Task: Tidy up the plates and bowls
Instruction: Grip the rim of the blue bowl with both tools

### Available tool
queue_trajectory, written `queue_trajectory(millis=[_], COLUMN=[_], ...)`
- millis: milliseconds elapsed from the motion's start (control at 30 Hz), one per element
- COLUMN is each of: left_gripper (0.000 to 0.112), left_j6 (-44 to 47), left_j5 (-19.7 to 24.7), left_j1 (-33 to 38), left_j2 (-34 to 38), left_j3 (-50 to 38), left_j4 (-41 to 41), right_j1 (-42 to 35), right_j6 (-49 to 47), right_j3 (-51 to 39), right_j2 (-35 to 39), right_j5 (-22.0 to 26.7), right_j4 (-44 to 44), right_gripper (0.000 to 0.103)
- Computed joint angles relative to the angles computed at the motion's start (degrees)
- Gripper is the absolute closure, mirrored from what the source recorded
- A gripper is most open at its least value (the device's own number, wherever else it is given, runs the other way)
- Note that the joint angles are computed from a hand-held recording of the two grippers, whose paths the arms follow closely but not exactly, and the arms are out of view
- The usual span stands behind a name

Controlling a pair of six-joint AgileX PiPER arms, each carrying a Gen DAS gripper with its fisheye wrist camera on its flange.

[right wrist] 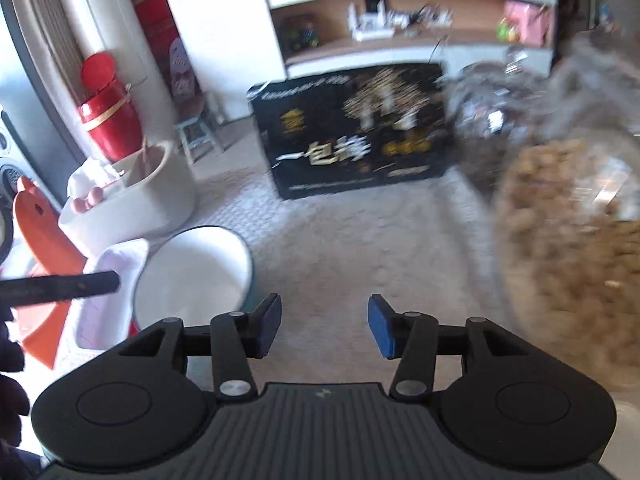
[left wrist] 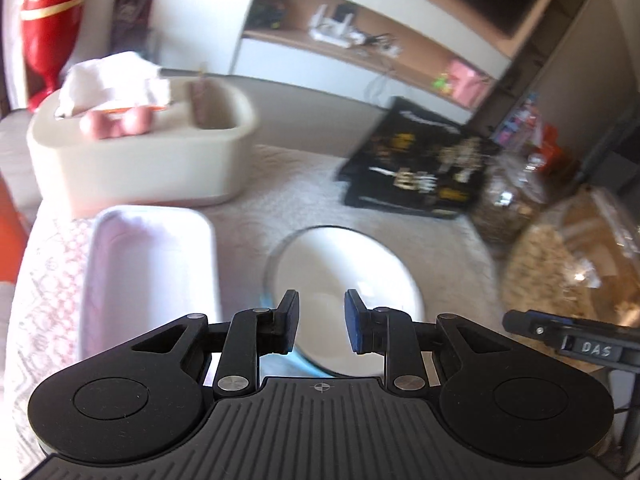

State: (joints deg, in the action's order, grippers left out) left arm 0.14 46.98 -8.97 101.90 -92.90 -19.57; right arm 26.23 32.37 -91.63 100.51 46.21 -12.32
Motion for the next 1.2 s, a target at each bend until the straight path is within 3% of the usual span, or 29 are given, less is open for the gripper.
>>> queue_trajectory(millis=[100, 233, 400, 533, 600, 733, 1000, 1200], left_gripper=[0.085, 0.085, 0.085, 0.085, 0.085, 0.084, 0.083, 0.080], left_j6=[-2.38, 3.45, 4.33, 5.10, 6.93, 8.61, 7.90, 12.33], left_j5=[-1.41, 1.64, 0.53, -1.11, -0.58, -0.73, -1.63, -1.79], left_j1=[0.39, 5.47, 5.86, 4.87, 5.03, 4.33, 3.12, 4.82], left_j2=[1.93, 5.57, 7.31, 8.28, 9.42, 10.91, 10.73, 11.20], left_j3=[-1.43, -2.21, -2.16, -1.28, -1.15, -0.53, 0.43, 1.67], left_j4=[4.65, -7.02, -8.47, -8.62, -11.14, -13.05, -11.26, -16.79], right_j1=[0.87, 0.86, 2.55, 2.34, 2.27, 2.43, 1.60, 1.72], right_j6=[-0.97, -1.93, -0.50, -2.25, -2.85, -3.19, -5.31, -4.98], right_j3=[-8.29, -18.20, -29.47, -37.50, -40.65, -43.31, -38.67, -45.14], right_j2=[6.76, 14.97, 24.15, 30.23, 32.61, 34.95, 33.51, 36.84], right_j5=[3.19, 7.20, 12.28, 17.17, 18.87, 20.45, 18.30, 21.43], right_j4=[2.15, 7.00, 5.07, 8.47, 9.92, 10.58, 13.51, 11.74], right_gripper=[0.055, 0.055, 0.055, 0.056, 0.062, 0.066, 0.068, 0.068])
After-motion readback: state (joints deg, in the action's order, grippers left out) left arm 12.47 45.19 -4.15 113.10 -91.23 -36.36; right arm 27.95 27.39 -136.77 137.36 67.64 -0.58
